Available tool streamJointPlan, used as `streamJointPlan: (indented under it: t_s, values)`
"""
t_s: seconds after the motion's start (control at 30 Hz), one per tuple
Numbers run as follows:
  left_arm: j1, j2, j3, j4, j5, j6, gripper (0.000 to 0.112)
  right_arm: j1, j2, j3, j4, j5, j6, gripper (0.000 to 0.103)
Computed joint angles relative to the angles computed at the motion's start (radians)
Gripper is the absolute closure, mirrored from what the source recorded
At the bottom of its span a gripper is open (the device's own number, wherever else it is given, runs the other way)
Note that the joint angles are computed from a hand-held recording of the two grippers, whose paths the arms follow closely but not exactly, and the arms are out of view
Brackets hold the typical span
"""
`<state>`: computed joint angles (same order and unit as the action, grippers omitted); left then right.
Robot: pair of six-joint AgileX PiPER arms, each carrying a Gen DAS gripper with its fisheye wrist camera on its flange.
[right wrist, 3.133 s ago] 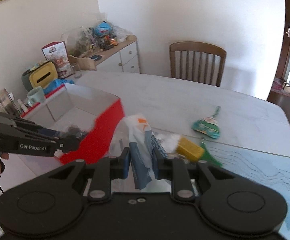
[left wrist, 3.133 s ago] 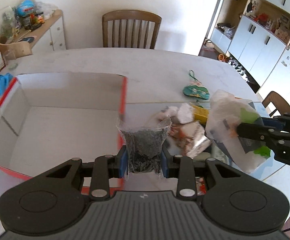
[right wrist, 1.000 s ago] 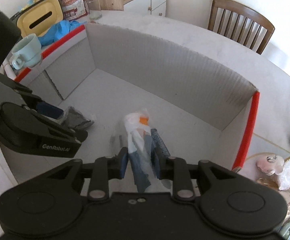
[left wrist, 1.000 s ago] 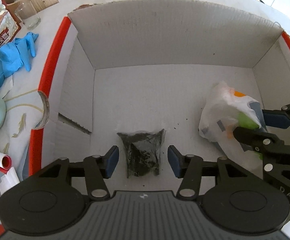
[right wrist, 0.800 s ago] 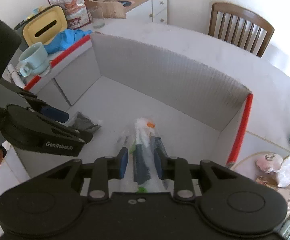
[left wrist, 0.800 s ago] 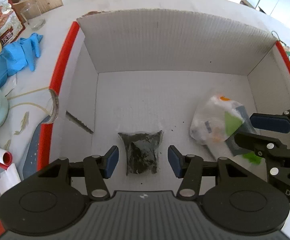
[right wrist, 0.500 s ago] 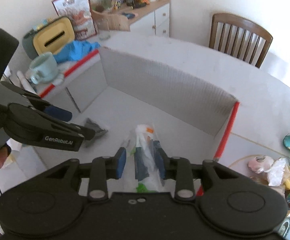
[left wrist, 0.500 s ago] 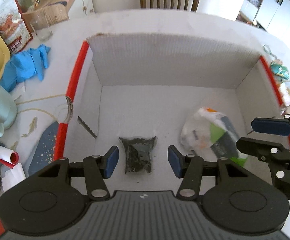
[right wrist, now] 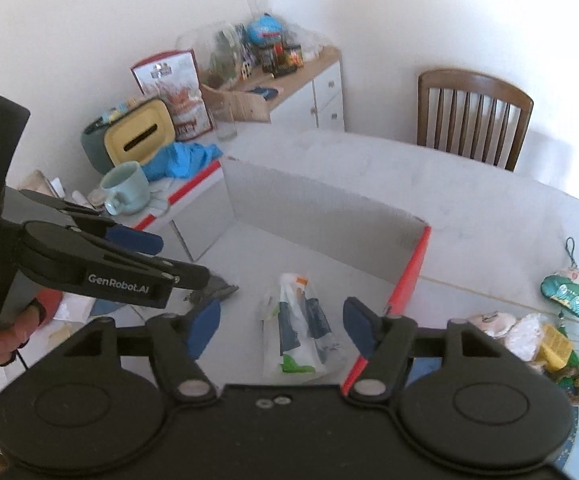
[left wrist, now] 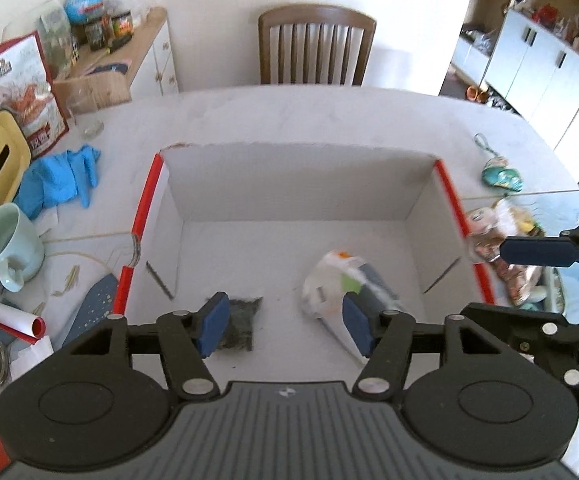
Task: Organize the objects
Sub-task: 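Withdraw both grippers from the box back toward the pile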
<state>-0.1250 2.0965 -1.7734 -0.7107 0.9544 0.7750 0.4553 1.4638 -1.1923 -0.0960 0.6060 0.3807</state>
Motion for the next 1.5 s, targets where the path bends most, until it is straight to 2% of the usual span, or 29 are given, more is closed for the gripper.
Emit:
streamJointPlan:
  t_s: [0.07,0.3,0.43,0.73,0.9,1.13,1.2,1.33,1.5]
  values:
    - [-0.004,-0.032,0.038,-0.019,-0.016,0.002,0.044,-0.012,-0.046,0.033,0.016,-0.009,-0.020,0.025]
    - [-0.037,-0.133,0.144,-0.069,-0.048,-0.022,0.036,-0.116,-0.225,0.169,0.142,-0.016,-0.158,0.015]
    - [-0.069,-0.186,0.196,-0.086,-0.078,-0.039,0.031,-0.218,-0.326,0.236,0.225,0.006,-0.278,0.011]
    - [-0.166,-0.283,0.318,-0.157,-0.153,-0.034,0.028,-0.623,-0.473,0.354,0.544,0.126,-0.724,0.010]
    - [-0.239,-0.312,0.354,-0.173,-0.185,-0.040,0.028,-0.834,-0.485,0.393,0.666,0.197,-0.956,0.010]
    - [-0.360,-0.338,0.403,-0.161,-0.280,-0.085,0.028,-1.019,-0.452,0.458,0.745,0.223,-1.196,0.010]
    - [-0.402,-0.330,0.405,-0.135,-0.312,-0.135,0.027,-1.052,-0.426,0.471,0.764,0.221,-1.242,0.010]
    - [-0.471,-0.299,0.409,-0.101,-0.367,-0.192,0.013,-1.109,-0.372,0.496,0.805,0.214,-1.341,0.011]
    - [-0.560,-0.237,0.388,0.000,-0.447,-0.360,0.011,-1.137,-0.312,0.524,0.851,0.212,-1.463,0.012]
